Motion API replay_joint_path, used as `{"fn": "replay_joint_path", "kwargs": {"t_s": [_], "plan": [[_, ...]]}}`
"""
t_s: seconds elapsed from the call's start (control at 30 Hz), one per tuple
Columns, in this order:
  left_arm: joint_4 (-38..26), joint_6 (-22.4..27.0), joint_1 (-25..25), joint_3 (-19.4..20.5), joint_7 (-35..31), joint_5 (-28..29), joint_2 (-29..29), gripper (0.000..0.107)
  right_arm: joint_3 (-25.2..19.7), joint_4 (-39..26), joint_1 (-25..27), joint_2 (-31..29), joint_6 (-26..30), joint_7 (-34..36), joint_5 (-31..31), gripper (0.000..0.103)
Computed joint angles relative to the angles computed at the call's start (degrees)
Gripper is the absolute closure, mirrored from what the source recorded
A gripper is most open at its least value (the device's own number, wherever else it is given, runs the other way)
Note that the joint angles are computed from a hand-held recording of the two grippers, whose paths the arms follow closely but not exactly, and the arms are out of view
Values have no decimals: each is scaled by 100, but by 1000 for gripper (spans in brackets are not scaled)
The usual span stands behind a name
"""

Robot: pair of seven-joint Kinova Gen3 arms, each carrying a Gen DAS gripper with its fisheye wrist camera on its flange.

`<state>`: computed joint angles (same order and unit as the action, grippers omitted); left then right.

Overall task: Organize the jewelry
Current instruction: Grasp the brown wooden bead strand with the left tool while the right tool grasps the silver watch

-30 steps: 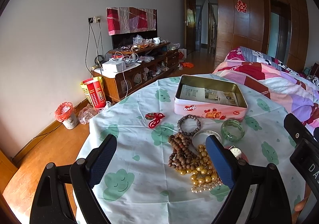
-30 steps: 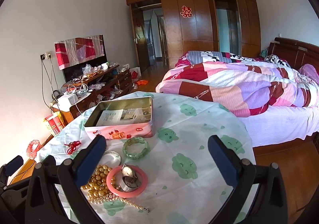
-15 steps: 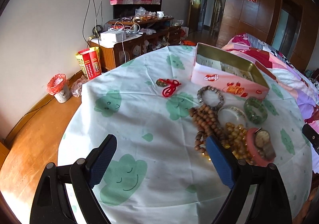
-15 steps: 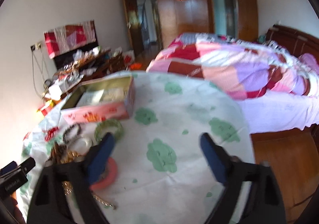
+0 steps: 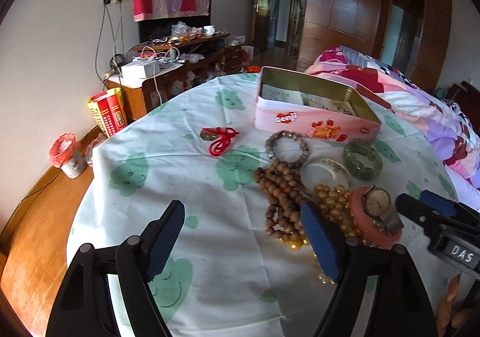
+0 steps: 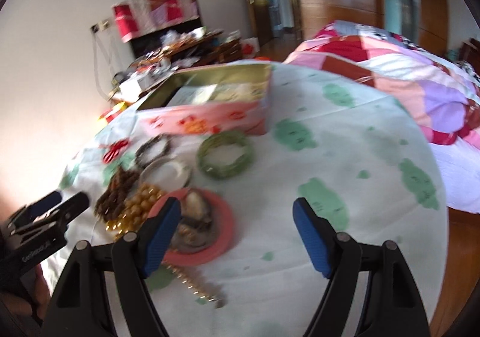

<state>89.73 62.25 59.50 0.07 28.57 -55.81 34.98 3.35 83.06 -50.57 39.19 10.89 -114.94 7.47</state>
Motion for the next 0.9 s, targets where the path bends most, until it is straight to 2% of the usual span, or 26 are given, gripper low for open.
{"fn": "replay_joint_path", "kwargs": {"t_s": [0.23,0.3,0.5,0.57,0.6,0.63,0.67,0.8,0.9], "plan": [[262,-343,-62,-1,153,-109,-131,28,-1076,-566,692,263,684,779,-175,48],[319,-352,-59,-3,214,-139,-170,28,-1004,-537,604,233,650,838,-202,51],[435,-395,-120,31,416,-150,-236,28,-810,-364,413,120,338,926,-176,51],[431,-394,-137,45,430,-155,-231,28,-849,-582,414,226,591,1033,-190,51],[441,-399,-142,51,424,-164,-238,28,-968,-761,493,309,817,1104,-230,55],[448,-417,-145,55,421,-188,-240,28,-1169,-924,638,405,1001,1245,-303,66],[472,-447,-146,59,422,-216,-256,28,-1345,-1082,767,498,1208,1412,-421,72],[590,-718,-158,60,467,-440,-335,28,-1434,-1465,829,699,1570,1623,-621,74],[725,-1193,-280,45,606,-675,-424,28,-1814,-1448,1188,744,1560,1961,-984,75]]}}
